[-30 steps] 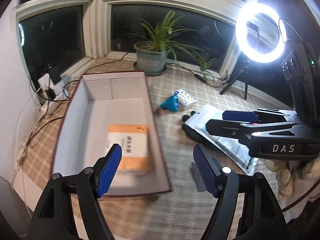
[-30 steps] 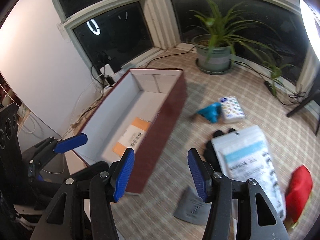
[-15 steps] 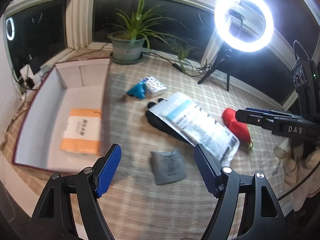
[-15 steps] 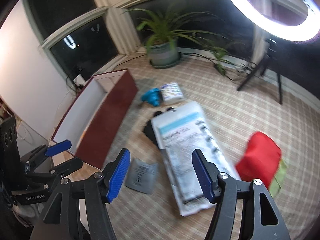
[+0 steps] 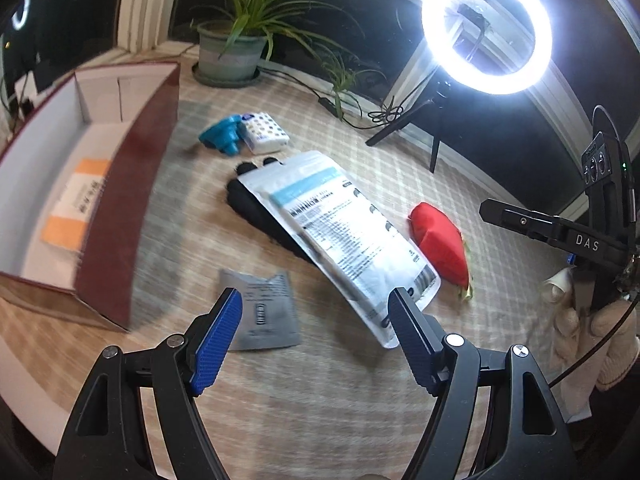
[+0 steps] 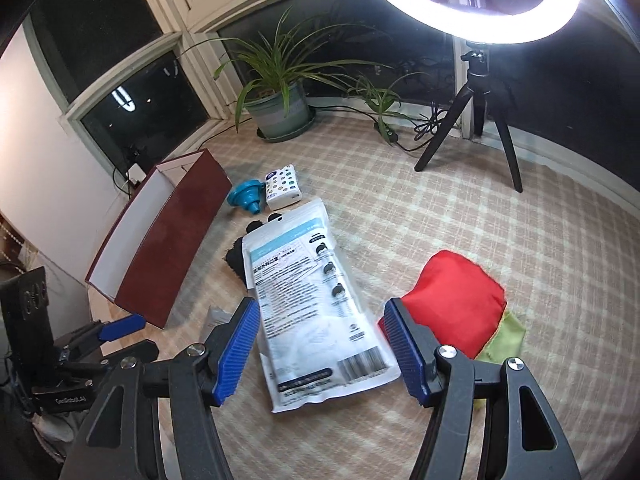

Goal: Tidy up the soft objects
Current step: 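Move both grippers back toward the white face-mask bag, then close both grippers on the white face-mask bag and lift it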

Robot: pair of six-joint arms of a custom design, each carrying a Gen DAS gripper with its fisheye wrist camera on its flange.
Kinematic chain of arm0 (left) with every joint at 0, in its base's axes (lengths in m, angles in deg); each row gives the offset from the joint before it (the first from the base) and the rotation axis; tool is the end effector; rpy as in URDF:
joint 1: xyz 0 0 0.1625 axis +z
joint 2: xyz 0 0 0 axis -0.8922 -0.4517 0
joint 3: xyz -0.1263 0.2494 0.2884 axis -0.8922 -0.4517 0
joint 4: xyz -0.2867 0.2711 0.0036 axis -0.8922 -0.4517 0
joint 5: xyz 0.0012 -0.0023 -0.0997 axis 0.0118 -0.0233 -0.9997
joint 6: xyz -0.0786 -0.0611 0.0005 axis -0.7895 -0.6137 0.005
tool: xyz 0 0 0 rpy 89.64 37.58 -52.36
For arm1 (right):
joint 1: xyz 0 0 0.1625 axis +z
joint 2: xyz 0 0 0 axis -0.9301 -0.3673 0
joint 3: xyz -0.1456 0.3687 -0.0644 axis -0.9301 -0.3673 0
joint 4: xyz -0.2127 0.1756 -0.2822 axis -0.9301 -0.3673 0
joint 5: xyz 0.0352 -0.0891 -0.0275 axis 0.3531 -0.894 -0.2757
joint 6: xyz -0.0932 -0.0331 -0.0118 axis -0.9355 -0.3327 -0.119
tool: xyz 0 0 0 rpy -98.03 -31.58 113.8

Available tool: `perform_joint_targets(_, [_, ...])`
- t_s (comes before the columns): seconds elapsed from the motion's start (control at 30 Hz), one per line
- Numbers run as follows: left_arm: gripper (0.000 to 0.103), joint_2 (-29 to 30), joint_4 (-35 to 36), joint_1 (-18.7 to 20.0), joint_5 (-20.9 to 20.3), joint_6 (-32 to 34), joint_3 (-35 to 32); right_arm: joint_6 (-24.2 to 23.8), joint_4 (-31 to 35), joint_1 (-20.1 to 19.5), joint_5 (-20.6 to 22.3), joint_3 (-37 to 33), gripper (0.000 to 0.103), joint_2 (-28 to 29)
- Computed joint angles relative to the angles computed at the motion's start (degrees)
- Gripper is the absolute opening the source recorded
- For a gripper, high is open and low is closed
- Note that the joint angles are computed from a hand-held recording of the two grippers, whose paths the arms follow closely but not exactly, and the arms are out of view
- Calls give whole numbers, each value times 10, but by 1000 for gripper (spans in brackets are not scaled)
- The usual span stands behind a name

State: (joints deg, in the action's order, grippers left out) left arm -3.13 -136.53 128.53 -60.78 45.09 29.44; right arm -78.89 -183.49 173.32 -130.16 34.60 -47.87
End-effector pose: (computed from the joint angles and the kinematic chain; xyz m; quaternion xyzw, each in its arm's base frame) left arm -0.1516 -0.7255 0.2468 0.2327 0.9464 -0.1837 0.1281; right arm 0.2668 -0.6973 0.1778 0.0764 -0.9201 0.2937 0.2476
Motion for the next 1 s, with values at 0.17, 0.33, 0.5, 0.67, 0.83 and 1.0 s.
perform_joint_targets(0.17, [75,18,0,1,-12,-43,-5,-22,18,-19,39,-13,61,-2])
perform_joint_targets(0.33, [75,39,12,4,-28,-76,-19,-52,74,-31,58,-62,61,21])
perform_joint_targets(0.5, [75,57,19,6,-37,-102,-32,-33,171,-48,86,-129,61,51])
perform_joint_targets(0.67, [75,77,28,9,-37,-119,-50,-6,258,-67,120,-194,61,81])
perform_joint_targets(0.83, [75,101,40,13,-43,-135,-76,-1,315,-78,133,-251,61,109])
perform_joint_targets(1.0, [75,124,54,16,-46,-146,-104,10,360,-90,161,-294,61,130])
